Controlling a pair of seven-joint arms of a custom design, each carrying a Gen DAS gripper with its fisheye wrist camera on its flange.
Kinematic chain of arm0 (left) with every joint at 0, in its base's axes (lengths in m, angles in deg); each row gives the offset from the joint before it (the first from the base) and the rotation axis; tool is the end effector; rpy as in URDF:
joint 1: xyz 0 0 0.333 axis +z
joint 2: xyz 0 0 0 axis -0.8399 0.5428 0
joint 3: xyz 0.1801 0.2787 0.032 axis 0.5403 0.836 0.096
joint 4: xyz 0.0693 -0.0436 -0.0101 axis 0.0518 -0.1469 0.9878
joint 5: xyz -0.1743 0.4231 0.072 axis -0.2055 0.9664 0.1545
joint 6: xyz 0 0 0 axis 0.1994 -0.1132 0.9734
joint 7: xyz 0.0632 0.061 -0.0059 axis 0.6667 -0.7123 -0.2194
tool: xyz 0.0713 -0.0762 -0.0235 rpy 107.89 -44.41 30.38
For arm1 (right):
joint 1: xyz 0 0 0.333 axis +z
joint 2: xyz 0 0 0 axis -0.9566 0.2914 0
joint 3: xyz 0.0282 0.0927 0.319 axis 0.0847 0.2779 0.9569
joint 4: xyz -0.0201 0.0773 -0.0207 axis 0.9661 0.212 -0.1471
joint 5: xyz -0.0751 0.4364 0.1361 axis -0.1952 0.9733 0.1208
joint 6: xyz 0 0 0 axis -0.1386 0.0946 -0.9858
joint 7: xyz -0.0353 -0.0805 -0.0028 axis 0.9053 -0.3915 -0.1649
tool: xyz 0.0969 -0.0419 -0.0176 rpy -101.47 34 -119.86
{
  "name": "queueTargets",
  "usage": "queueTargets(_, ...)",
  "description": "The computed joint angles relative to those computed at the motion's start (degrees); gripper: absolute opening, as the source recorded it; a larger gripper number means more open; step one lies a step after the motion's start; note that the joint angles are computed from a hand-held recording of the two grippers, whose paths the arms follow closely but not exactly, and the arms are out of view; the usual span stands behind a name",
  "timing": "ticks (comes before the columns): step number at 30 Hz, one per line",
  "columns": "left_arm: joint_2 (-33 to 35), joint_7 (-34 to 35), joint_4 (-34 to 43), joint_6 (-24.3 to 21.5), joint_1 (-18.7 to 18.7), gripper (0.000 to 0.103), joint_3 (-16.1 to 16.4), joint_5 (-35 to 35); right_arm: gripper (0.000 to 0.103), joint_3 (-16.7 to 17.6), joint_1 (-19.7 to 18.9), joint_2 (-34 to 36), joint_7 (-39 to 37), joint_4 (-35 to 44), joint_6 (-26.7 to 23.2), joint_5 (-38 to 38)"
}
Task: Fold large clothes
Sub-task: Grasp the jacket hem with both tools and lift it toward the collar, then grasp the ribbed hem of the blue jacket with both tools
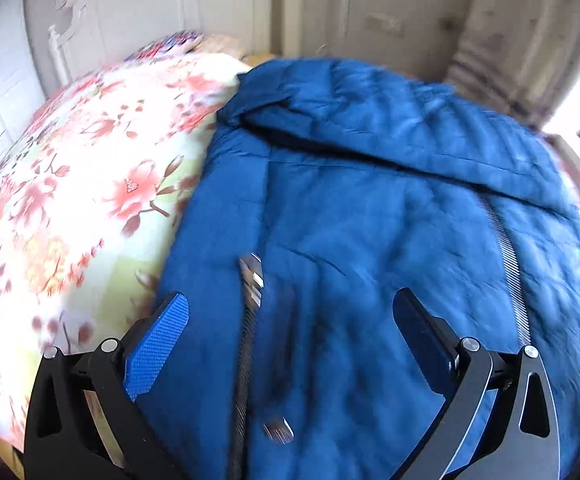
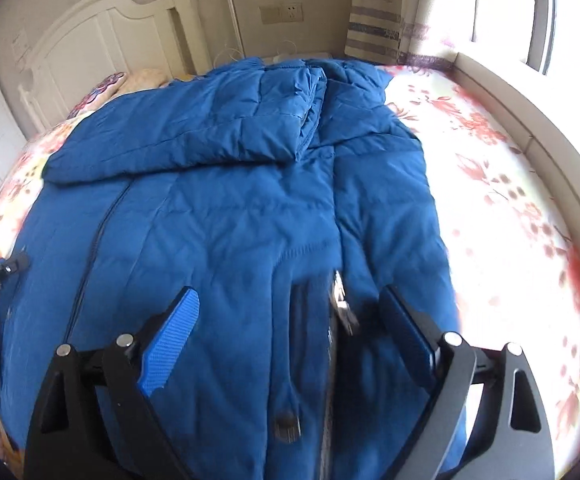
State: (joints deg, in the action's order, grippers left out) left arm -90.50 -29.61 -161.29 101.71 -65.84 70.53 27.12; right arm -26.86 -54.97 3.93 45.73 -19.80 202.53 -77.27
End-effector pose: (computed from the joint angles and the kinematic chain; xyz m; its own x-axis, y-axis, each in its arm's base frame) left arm 0.5869 -0.2180 0.5252 0.4740 -0.8799 0.0317 -0.6855 -0.3914 -0.6139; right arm 0.7373 0.2812 0.5174 0.4504 -0.8897 -0.0750 -0.7074 -0.3044 -0.6380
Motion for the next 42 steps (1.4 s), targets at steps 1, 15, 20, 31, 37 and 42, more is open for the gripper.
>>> queueTargets(1, -0.8, 1.3, -0.9, 1.2, -0.6, 0.098, -0.4, 0.2, 0.091, 1.4, -1.2, -1.7, -3.6, -2.2, 0.8, 2.3)
queueTargets(15, -4.6, 4.3, -6.5, 3.0, -2.5, 0.098, -1.3, -1.1, 0.094, 4.3, -0.7, -10.4, -21.7, -14.4, 1.9, 8.1)
queueTargets(20, -5.5, 5.6, -8.0, 1.7, -2.1, 0.099, -1.3, -3.5, 0.095, 2.7, 1.3, -11.3, -21.1, -17.0, 2.9, 4.4)
queueTargets(31, -8.8, 4.8, -12.6, 2.5, -3.6, 0.099, -5.5, 2.6, 0.096, 3.6, 1.0, -18.3, -35.9, -27.7, 7.9, 18.4)
queueTargets(37, -15.1, 1.8, -17.1, 3.6, -3.4, 0.098, -5.5, 1.7, 0.096, 2.3, 1.3, -23.2, -39.0, -32.4, 11.6, 22.0)
queueTargets(42, -20.2, -1.2, -24.4, 7.7, -3.1, 0.099, -5.5, 1.6, 0.096, -0.8, 2.6, -24.5, -51.6, -35.5, 11.9, 37.7)
